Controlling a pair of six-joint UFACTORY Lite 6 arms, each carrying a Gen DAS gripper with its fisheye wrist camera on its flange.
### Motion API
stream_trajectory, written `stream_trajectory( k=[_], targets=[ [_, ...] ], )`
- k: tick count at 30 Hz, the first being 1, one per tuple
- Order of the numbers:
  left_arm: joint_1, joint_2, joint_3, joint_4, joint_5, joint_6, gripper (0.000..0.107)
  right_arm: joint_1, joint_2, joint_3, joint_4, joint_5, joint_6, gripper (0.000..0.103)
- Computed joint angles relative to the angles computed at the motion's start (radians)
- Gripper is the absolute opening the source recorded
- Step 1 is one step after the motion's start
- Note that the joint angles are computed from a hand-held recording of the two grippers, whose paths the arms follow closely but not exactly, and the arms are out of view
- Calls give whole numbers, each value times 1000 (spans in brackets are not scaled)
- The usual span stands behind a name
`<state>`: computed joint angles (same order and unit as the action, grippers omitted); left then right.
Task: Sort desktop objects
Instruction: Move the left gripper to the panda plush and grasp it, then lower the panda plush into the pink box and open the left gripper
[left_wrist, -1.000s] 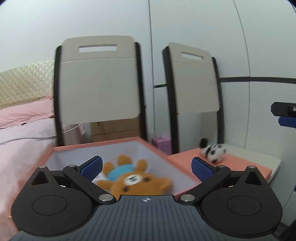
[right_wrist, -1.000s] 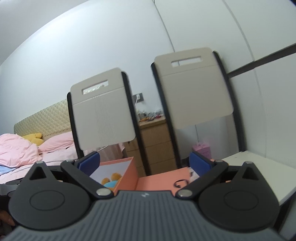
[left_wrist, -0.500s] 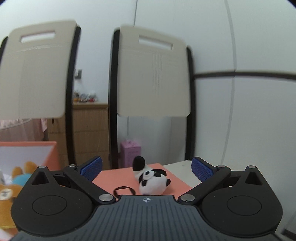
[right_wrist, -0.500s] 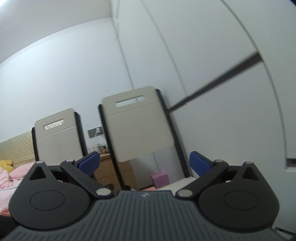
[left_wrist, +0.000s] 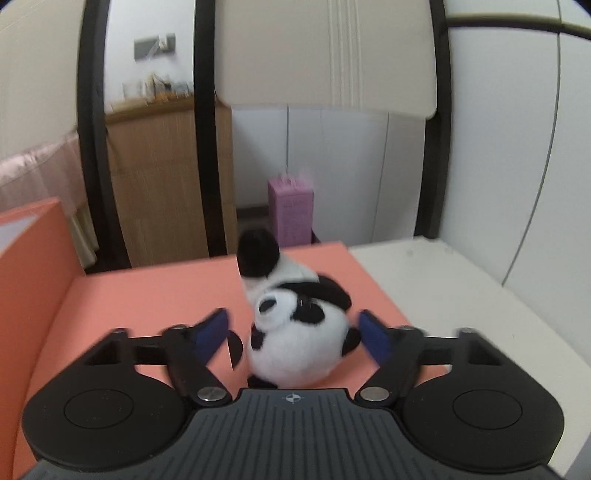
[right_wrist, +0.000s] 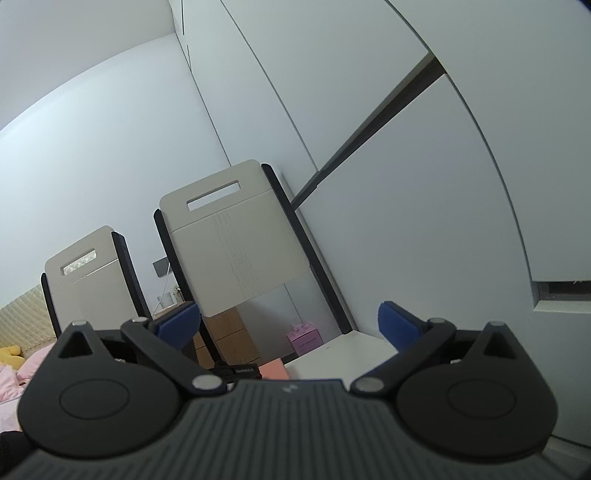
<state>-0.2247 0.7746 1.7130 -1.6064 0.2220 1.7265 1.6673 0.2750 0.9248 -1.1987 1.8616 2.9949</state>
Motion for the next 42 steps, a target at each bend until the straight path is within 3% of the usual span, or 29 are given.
stream_trajectory(
  k=[2,9,13,18,22,25,31,35,38,42],
  targets=[
    [10,-7,-7,11,13,2,61,-13,3,6,-21,-14,-9,103],
    [92,-194,-252,-287,162,400,60,-63,46,80,-92,-37,-57,103],
    [224,-340,-376,-117,381,369,60,-96,85,149,-153,-65,-126,103],
    [435,-514,-552,-151,611,506,60,-150,134,243,-231,-126,-189,103],
    [637,-527,-535,-73,782,474,60,-184,201,355,-297,-180,-257,103],
    [759,-479,-469,-44,858,459,60,-218,264,460,-348,-237,-327,103],
    [906,-329,-319,-96,868,498,60,-302,413,706,-414,-391,-481,103],
    [946,-178,-149,-105,796,458,60,-356,549,937,-426,-501,-602,103],
    [952,-47,-2,-99,735,413,60,-393,678,1160,-411,-580,-725,103],
    [971,97,219,-15,724,258,60,-445,915,1571,-347,-660,-954,103]
  ],
)
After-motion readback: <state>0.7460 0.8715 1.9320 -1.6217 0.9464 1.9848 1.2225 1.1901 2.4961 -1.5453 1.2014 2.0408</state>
